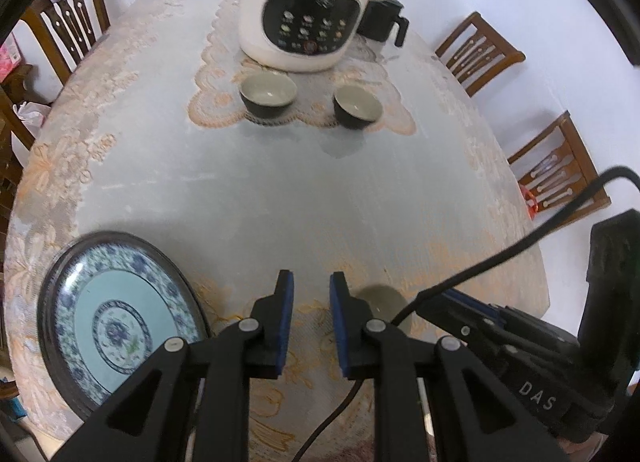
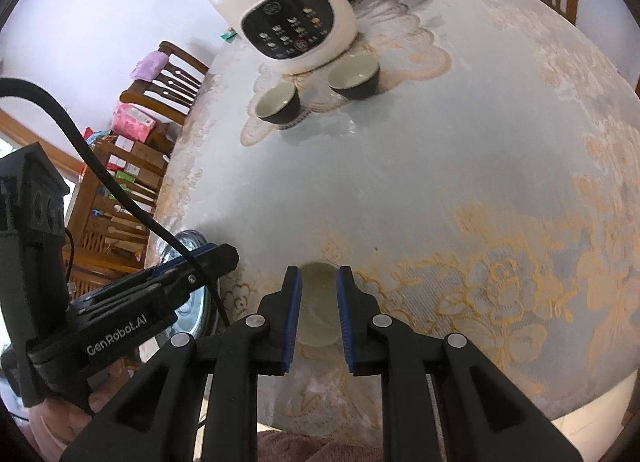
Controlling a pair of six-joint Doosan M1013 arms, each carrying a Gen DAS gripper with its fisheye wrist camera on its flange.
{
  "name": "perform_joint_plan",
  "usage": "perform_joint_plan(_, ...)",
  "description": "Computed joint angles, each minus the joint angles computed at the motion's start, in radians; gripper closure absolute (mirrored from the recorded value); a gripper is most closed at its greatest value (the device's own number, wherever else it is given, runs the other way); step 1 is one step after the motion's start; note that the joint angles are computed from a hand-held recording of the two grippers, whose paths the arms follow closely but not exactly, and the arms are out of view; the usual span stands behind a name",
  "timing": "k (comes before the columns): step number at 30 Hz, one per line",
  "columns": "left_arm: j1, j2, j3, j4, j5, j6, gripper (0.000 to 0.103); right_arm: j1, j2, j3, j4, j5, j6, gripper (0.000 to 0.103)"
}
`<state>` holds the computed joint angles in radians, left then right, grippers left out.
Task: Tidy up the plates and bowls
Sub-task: 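Open the left tool, releasing the bowl beside the plate stack, then move the left tool toward a bowl in front of the soymilk maker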
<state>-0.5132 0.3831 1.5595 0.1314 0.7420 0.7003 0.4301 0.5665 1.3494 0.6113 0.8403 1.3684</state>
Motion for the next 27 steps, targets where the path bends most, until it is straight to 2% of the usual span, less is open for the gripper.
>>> perform_joint_plan(14,0.056,0.019,-0.053,0.073,0.006,-0.055,0.085,0.019,0.077,-0.165,-0.057,0.050,-0.045,0.084)
perform_joint_plan(20,0.094,0.049,-0.086,0.052,-0.012,-0.043,0.084,0.026,0.131,-0.260,-0.096,0.077,-0.041,0.084)
perform_joint_plan(27,0.132,0.083,-0.118,0.012,-0.018,-0.015,0.084,0.034,0.210,-0.389,-0.146,0.143,-0.008,0.084)
